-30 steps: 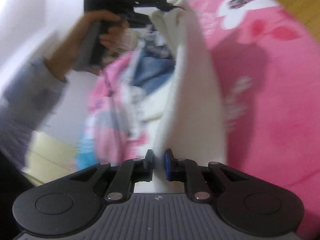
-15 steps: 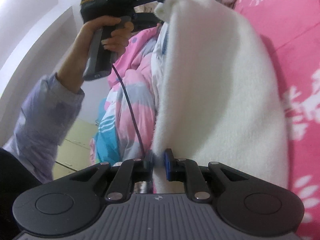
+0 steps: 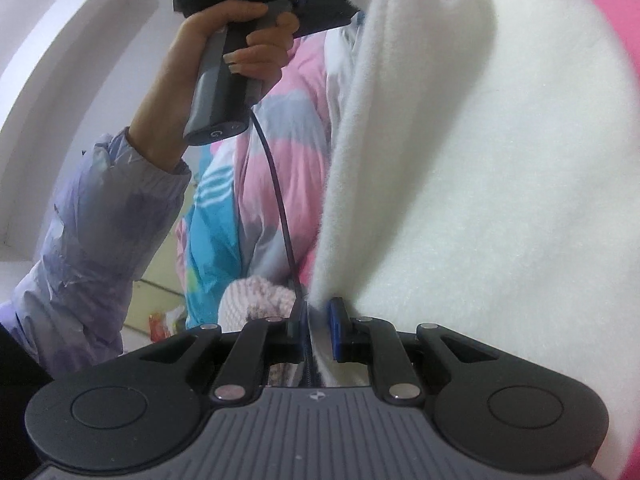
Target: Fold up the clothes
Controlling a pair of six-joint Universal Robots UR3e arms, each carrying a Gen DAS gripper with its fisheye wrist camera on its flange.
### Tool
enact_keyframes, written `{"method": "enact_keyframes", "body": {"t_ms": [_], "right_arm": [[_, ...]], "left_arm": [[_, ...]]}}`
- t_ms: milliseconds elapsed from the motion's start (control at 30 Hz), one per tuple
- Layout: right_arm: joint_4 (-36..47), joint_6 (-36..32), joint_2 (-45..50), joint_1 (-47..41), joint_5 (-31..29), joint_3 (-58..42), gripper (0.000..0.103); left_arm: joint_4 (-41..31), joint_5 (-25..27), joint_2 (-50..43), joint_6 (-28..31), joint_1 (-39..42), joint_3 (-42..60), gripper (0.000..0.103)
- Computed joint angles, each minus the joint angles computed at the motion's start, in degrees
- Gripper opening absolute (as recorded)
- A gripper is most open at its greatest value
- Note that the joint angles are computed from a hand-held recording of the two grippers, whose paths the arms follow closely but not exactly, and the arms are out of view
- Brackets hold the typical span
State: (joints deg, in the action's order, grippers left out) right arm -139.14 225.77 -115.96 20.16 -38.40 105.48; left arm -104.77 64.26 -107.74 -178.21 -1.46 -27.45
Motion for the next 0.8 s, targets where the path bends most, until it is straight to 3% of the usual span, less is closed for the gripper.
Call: {"method": "enact_keyframes", "body": {"t_ms": [67,200,333,467,533,600,667,767,800], "right_arm": [[-4.8,2.3,3.3,1.8,2.9,-0.5,0.009],[-2.8,-2.2,11.1,9.9,-1.8,-7.4,0.009],[-3.7,-1.1,9.0,8.6,-1.3,-4.4,0.011],[13.7,-10.9,-1.3,-1.7,0.1,-4.9,0.013],[25.8,-18.1,-6.4,-8.7,0.1,-6.7,0.020],[36.1,-25.0,-9.9,-15.4,-1.3,-9.9,0.030],[41.6,-29.6,-11.5,-20.4,-5.5,-13.6,0.035],[34.6,-29.3,-8.9,-18.6,-16.2,-14.5,0.035],[30.9,-28.9,-7.5,-17.2,-19.4,-13.9,0.035]], "left_arm": [[1.6,-2.9,3.2,1.7,2.9,-6.8,0.028],[6.9,-7.0,9.4,5.3,7.3,-20.7,0.028],[10.7,-10.7,13.2,7.4,12.4,-31.7,0.029],[14.6,-16.6,19.4,10.0,19.6,-45.8,0.038],[15.0,-19.9,22.6,11.9,23.9,-52.4,0.043],[10.6,-22.7,25.4,12.8,28.5,-55.0,0.045],[9.5,-20.8,28.4,10.8,30.7,-55.5,0.053],[19.1,-13.4,35.8,4.6,31.2,-59.0,0.045],[22.2,-13.6,38.1,6.2,31.6,-60.6,0.044]]}}
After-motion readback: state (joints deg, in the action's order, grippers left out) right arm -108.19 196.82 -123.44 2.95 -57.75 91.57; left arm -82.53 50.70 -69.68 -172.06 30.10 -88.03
